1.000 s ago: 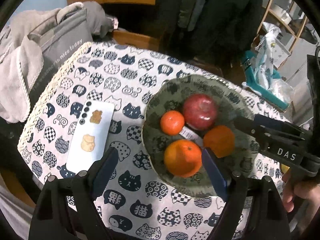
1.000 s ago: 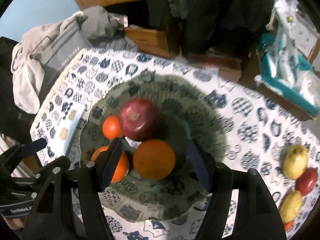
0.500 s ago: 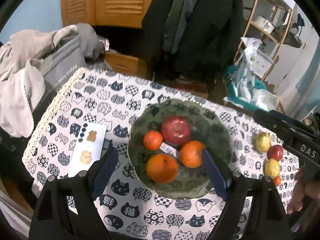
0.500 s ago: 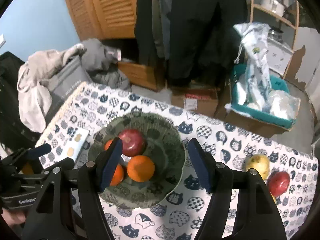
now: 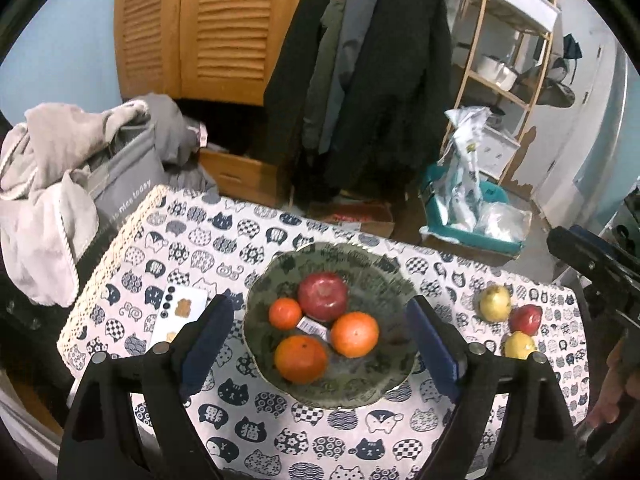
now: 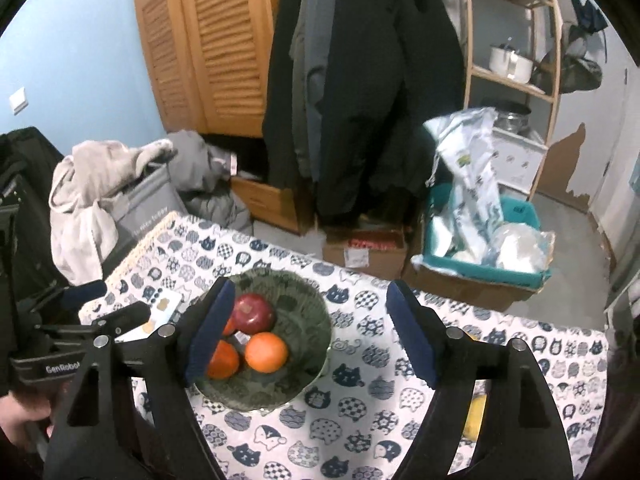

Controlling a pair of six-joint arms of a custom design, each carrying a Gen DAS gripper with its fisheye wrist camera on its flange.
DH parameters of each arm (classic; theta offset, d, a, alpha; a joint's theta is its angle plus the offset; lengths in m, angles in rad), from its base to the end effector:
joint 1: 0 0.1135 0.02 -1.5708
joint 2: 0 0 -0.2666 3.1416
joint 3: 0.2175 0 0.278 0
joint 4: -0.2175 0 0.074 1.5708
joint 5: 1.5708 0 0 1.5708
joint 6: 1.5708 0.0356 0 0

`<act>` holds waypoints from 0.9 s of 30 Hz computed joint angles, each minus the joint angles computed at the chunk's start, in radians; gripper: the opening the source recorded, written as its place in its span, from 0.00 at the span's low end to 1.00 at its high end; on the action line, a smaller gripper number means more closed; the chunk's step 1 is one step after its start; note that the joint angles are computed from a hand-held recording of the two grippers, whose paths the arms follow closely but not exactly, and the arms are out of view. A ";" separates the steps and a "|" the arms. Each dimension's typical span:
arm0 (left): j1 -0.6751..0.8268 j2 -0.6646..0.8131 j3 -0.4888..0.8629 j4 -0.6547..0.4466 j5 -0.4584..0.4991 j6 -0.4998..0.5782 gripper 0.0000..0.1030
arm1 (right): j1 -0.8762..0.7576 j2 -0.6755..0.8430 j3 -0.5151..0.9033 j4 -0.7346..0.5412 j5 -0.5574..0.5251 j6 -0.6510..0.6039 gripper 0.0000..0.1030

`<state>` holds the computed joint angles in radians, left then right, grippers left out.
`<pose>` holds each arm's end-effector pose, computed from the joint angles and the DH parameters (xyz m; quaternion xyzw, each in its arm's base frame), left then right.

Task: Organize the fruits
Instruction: 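Lift both open tools up and away from the bowl, then move both tools toward the remaining pears and red apple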

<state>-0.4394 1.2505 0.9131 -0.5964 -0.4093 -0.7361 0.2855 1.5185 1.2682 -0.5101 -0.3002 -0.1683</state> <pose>0.2554 -0.1044 0.2475 -0.2004 0.9103 -0.0094 0.3622 0.3445 0.1121 0.2962 -0.2618 0.8721 0.1600 0.3811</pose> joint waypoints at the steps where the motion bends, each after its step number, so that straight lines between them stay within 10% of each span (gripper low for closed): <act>1: -0.009 0.000 0.007 -0.003 -0.007 -0.001 0.89 | -0.011 -0.011 -0.003 -0.001 -0.006 -0.005 0.78; 27: -0.229 0.231 0.286 -0.012 -0.098 0.030 0.98 | -0.435 -0.115 -0.054 -0.046 -0.135 -0.153 0.82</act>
<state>-0.6682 1.4810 1.1993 -0.6085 -0.5076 -0.7062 -0.1492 1.4037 1.2143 -0.5564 -0.4349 -0.3212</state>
